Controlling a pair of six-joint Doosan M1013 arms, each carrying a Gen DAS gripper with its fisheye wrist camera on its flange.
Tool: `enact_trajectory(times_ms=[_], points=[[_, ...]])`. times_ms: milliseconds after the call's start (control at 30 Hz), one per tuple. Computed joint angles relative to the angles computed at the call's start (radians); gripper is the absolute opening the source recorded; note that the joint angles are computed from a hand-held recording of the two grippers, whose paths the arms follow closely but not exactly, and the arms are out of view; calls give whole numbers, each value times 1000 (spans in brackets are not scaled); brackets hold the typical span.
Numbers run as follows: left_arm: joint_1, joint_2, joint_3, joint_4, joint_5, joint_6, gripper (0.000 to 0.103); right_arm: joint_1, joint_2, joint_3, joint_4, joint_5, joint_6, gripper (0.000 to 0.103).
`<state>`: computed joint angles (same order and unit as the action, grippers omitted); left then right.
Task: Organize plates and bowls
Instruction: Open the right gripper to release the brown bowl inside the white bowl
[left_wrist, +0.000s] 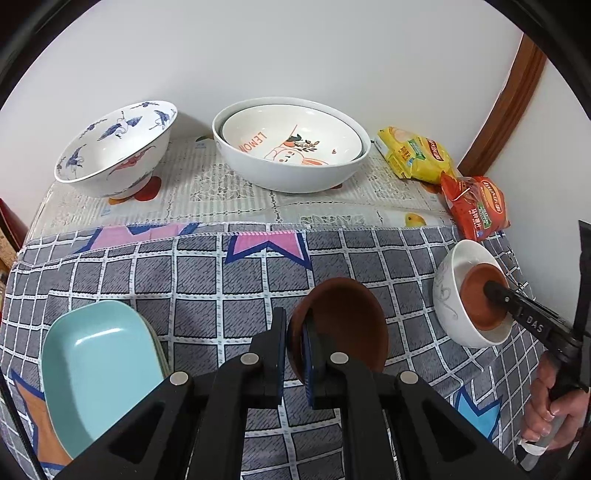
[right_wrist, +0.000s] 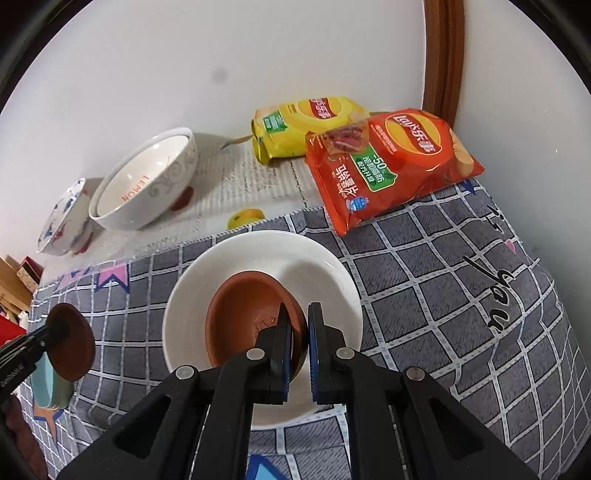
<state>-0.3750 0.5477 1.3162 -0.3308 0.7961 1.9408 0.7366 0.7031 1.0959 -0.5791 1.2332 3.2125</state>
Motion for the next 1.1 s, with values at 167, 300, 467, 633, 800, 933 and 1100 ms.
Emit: enact_trajectory(times_ms=[167,300,467,633,800,933,1100], points=[[-2,4,-4,-9,3,14,8,-9,10,-7,23,0,-23,8],[-3,6,-8,-7,4,14,8,-16,22,-24,46,7,-51,9],[-2,4,-5,-6,2,12,8,-20,54,-75,71,70,-109,8],[-2,2,-2,-2,4,9,8,-25,85,-127,92,140,-190,10],[-2,-1,3,-4,1,16,8,-27,99,-152,110,174,-228,10],[-4,-8,7,-3,-1,18,8,-24,113,-174,108,212,-275,14],[-11,-16,13,3,-2,14,8,-19,99,-154,94,187,-276,25]])
